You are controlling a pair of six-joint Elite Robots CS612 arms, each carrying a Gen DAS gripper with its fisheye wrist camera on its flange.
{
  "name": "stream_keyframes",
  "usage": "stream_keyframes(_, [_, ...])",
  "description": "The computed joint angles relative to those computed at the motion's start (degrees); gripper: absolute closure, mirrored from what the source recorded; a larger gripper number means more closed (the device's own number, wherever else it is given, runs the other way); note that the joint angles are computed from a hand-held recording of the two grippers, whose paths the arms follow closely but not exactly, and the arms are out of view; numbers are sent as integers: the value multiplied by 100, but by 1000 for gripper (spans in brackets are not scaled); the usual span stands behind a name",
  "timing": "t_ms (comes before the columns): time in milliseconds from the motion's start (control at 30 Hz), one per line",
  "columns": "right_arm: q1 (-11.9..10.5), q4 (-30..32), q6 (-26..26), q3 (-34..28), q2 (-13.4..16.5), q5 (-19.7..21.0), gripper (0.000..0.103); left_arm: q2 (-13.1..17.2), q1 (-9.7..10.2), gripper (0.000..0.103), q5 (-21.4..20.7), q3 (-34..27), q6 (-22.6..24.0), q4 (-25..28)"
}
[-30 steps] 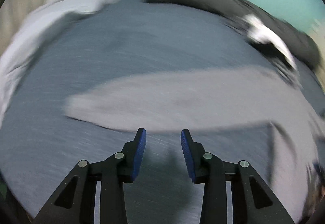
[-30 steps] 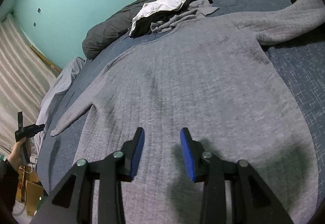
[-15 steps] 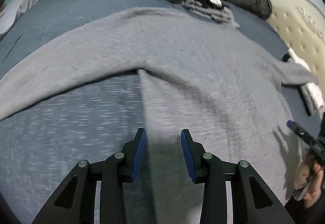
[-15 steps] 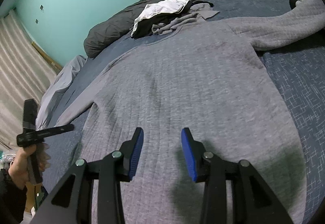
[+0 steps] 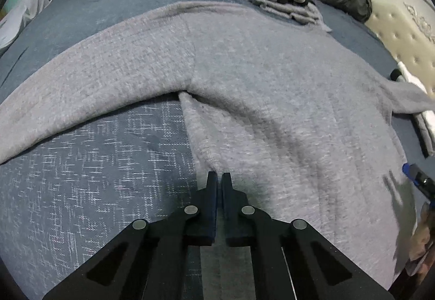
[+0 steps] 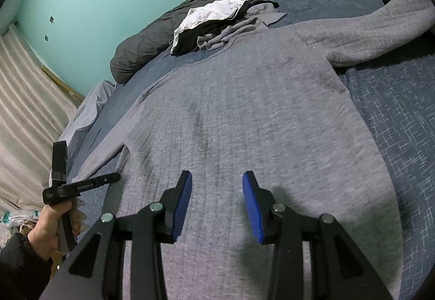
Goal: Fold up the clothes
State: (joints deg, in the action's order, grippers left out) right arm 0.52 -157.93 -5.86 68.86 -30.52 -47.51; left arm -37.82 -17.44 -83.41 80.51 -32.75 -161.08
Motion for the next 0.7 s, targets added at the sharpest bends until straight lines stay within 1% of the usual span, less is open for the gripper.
stream_keyframes(100, [6,35,-18,-12,6,2,64,-65,87,100,-93,262,-426,-470])
stream_keyframes(167, [6,39,-15,-14,8,13,64,-70,205,100,-301,455,-903,-808])
stream_keyframes(267, [9,42,-17,-15,10,10,64,-17,340,100,-608,623,-1453,-1114])
stream_keyframes(400, [7,45,-2,-13,10,2,64,-11,342,100,-623,648,-1630,-1184])
stream_keyframes(500, [0,42,38,-26,16,12,64,-16,316,97,-581,532,-1499,-943])
stream_keyframes(567, [-7,29,62,-35,18,10,64,-65,278,95,-409,515,-1365,-801])
stream_keyframes(633, [-18,-20,106,-29,16,6,64,-104,241,93,-263,494,-1392,-701])
stream_keyframes(700, [-36,-88,176,-9,11,15,64,-174,210,87,-235,573,-1300,-728])
